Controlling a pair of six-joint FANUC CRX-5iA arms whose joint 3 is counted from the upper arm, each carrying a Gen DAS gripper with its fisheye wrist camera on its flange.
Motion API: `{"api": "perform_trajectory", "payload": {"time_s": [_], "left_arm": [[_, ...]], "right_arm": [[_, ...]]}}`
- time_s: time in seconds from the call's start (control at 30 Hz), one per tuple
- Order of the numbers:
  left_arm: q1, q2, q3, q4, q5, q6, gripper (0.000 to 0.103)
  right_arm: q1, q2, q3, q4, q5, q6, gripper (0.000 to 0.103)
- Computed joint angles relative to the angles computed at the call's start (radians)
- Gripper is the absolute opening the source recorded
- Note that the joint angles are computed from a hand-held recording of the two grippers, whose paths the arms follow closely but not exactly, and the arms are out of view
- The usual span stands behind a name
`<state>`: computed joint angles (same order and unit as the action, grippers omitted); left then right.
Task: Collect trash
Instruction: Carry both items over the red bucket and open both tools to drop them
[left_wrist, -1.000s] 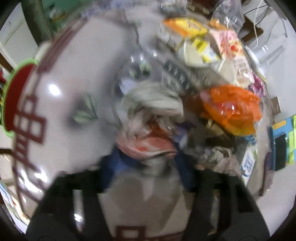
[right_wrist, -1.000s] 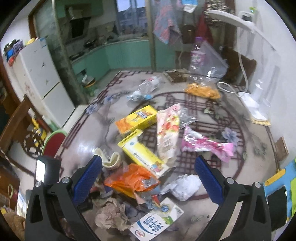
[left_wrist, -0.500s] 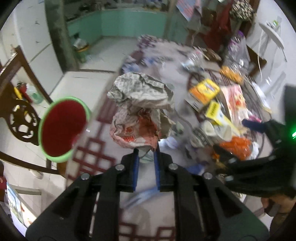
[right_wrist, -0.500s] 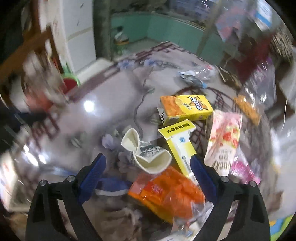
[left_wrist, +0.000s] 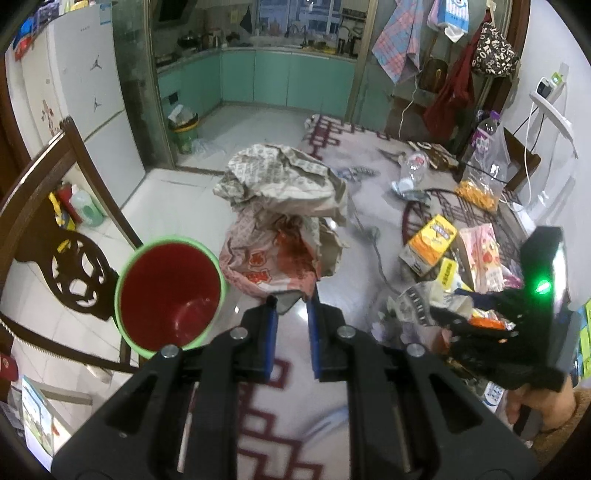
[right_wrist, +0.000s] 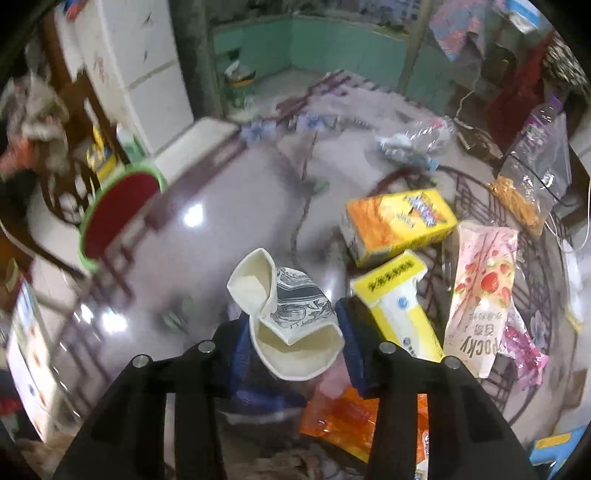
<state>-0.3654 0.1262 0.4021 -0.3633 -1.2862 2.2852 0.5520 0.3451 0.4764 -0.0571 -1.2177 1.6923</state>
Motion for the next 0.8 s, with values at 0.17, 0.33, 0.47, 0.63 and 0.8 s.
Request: {"api": "perform_trajectory", "payload": {"time_s": [0.17, 0.33, 0.47, 0.63, 0.8], "left_arm": [[0.043, -0.024, -0.016, 0.011, 0.029, -0.049, 0.014], [0.094, -0.052, -0.053, 0.039, 0.060, -0.096, 0.015], [0.141, -0.084, -0.098, 0.060, 0.071, -0.128, 0.015], [0.204, -0.133, -0.164, 0.066, 0.067, -0.148, 0.015], [0.275, -0.178, -0.225, 0.055, 0.050, -0.149, 0.015]], "right_arm": [[0.004, -0.010, 0.074, -0.049, 0.011, -0.059, 0.042], [0.027, 0.000, 0.144, -0.086, 0.009, -0.105, 0.043], [0.060, 0.022, 0.191, -0.107, 0.000, -0.132, 0.043], [0.114, 0.087, 0.273, -0.137, -0.035, -0.140, 0.043], [0.171, 0.173, 0.373, -0.184, -0.083, -0.147, 0.043]]}}
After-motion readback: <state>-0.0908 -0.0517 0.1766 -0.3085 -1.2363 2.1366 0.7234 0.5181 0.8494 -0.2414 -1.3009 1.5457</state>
